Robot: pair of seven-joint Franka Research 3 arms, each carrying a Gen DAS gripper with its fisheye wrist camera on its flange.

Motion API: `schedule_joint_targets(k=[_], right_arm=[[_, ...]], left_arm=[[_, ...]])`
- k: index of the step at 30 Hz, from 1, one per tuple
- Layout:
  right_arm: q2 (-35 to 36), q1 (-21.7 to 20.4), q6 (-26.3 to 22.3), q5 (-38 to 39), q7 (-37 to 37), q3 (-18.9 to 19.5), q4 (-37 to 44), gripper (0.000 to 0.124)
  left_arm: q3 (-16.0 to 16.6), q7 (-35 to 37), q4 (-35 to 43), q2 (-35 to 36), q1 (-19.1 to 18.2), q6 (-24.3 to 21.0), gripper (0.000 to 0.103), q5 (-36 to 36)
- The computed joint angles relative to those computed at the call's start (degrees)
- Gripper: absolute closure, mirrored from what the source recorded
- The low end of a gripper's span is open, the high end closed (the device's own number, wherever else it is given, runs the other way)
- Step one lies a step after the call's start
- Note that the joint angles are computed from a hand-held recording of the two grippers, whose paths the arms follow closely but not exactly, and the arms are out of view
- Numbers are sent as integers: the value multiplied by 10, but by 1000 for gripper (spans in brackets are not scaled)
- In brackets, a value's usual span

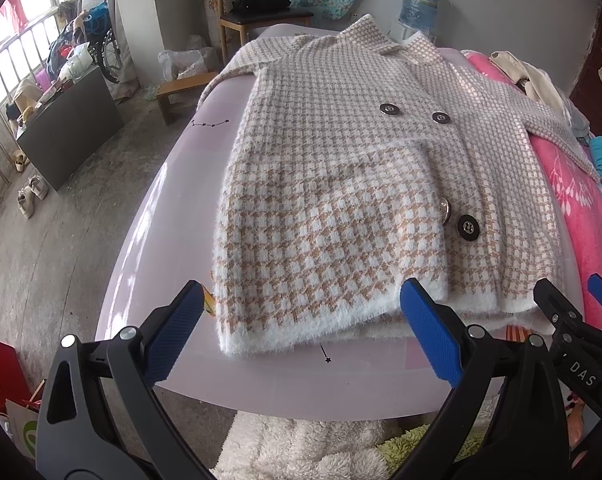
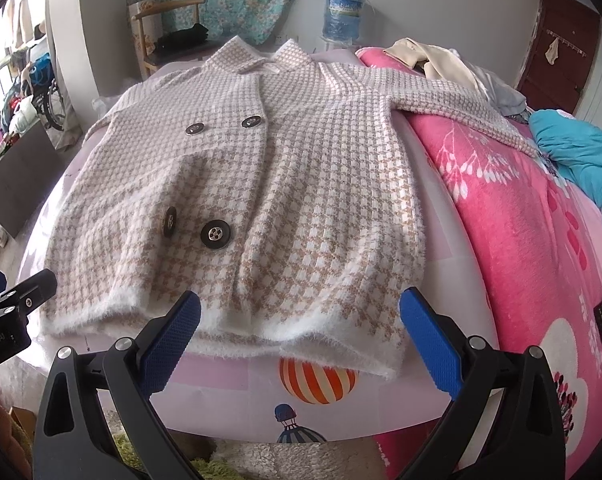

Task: Fold large clothes
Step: 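Lower both grippers to the coat hem and close on the front edge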

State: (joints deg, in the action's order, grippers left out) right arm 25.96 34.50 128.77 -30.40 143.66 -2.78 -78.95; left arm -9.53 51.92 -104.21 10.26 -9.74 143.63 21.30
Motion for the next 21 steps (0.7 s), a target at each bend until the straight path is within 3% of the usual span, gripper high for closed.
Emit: schedule_joint_targets(k=[5,11,15,17,21], right_arm=[[-10,-4,12,-3,11,-3,-24,27],[-24,-25,26,4,2,1,-60,27],[-48,-47,68,21,-14,5,-107,27],[-66,-58,94,26,-18,5,-137,27],[-98,-85,143,53,-31,11,-192,27]], left_arm=[[4,2,1,15,4,4,8,4],[7,31,-28,19,19,73,8,0],[-12,107,-59,17,52,141,8,-82],[-32,176,-66,17,74,154,8,-153],[-26,216,-68,18,73,155,8,-186]])
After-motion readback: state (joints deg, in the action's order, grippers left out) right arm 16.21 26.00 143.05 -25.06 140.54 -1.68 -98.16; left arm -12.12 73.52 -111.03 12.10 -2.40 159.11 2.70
